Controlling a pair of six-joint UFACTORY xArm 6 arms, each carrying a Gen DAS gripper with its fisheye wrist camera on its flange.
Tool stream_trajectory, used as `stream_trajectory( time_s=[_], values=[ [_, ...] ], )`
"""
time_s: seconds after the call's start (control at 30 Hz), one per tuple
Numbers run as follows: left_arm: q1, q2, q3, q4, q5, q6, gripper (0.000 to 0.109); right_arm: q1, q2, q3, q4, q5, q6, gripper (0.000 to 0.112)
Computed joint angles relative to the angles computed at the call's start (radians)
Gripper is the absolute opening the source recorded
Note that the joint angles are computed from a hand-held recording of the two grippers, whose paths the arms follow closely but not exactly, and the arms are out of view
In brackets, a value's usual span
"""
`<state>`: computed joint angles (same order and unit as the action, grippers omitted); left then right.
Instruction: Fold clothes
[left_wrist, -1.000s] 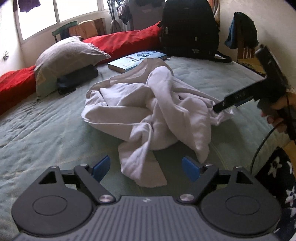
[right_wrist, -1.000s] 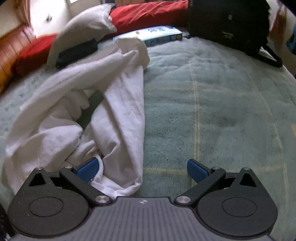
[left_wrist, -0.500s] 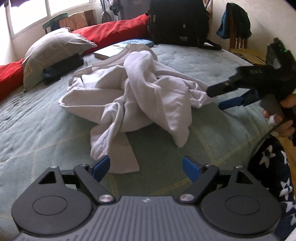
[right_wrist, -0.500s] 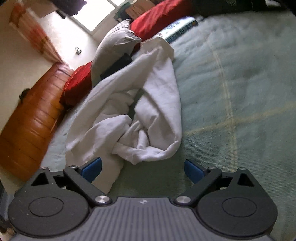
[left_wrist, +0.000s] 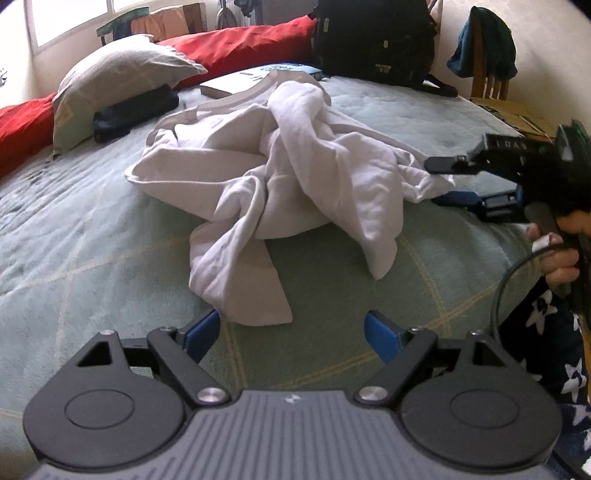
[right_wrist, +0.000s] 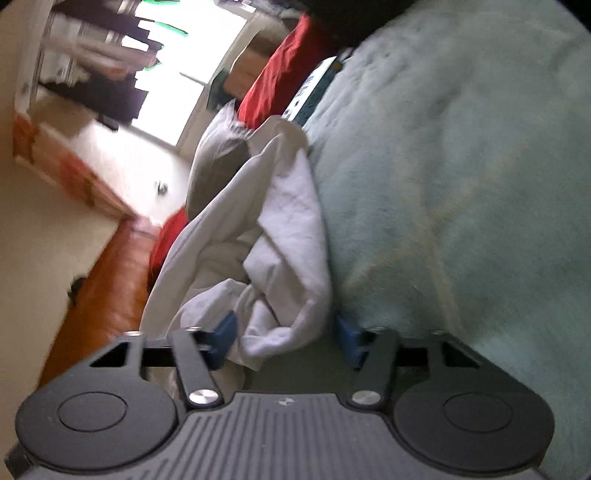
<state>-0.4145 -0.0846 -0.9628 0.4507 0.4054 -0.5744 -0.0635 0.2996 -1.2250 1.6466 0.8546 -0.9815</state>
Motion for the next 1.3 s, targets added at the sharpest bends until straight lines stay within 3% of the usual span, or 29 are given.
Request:
stream_trajectory(
  time_s=[0.13,0.2,0.3,0.37,0.53,0.77,0.87,0.93,1.07,1.2,1.3],
  values=[
    [0.001,0.003,-0.001,0.007,0.000,-0.012,0.085,0.034,0.030,-0.055,-0.054,-0.066,0.084,0.035],
    [0.001,-0.002,0.004,0.006,0.000,-0.015,0.085,0.059,0.031,-0.070,-0.105,-0.119,0.102,0.017],
    [0.005,-0.012,0.008,0.021,0.006,-0.026,0.085,0.071,0.015,-0.083,-0.207,-0.179,0.103,0.014],
    [0.008,-0.018,0.011,0.031,0.008,-0.034,0.085,0.092,0.000,-0.094,-0.308,-0.266,0.110,0.014],
    [0.017,-0.029,0.018,0.042,-0.005,-0.049,0.085,0.116,-0.017,-0.127,-0.650,-0.461,0.215,0.014],
    [0.025,-0.041,0.030,0.047,-0.023,-0.053,0.085,0.087,0.012,-0.181,-1.295,-0.633,0.630,0.013],
    [0.030,-0.044,0.034,0.047,-0.031,-0.057,0.085,0.065,0.013,-0.201,-1.483,-0.668,0.760,0.013],
    [0.033,-0.045,0.039,0.039,-0.039,-0.056,0.085,0.072,0.001,-0.209,-1.438,-0.660,0.714,0.013],
    [0.036,-0.049,0.049,0.027,-0.049,-0.051,0.085,0.127,-0.045,-0.171,-1.214,-0.637,0.480,0.013],
    [0.041,-0.062,0.063,0.031,-0.053,-0.057,0.085,0.189,-0.059,-0.167,-1.014,-0.546,0.291,0.014],
    [0.048,-0.077,0.078,0.033,-0.057,-0.065,0.085,0.225,-0.051,-0.176,-0.973,-0.478,0.251,0.014]
  ],
)
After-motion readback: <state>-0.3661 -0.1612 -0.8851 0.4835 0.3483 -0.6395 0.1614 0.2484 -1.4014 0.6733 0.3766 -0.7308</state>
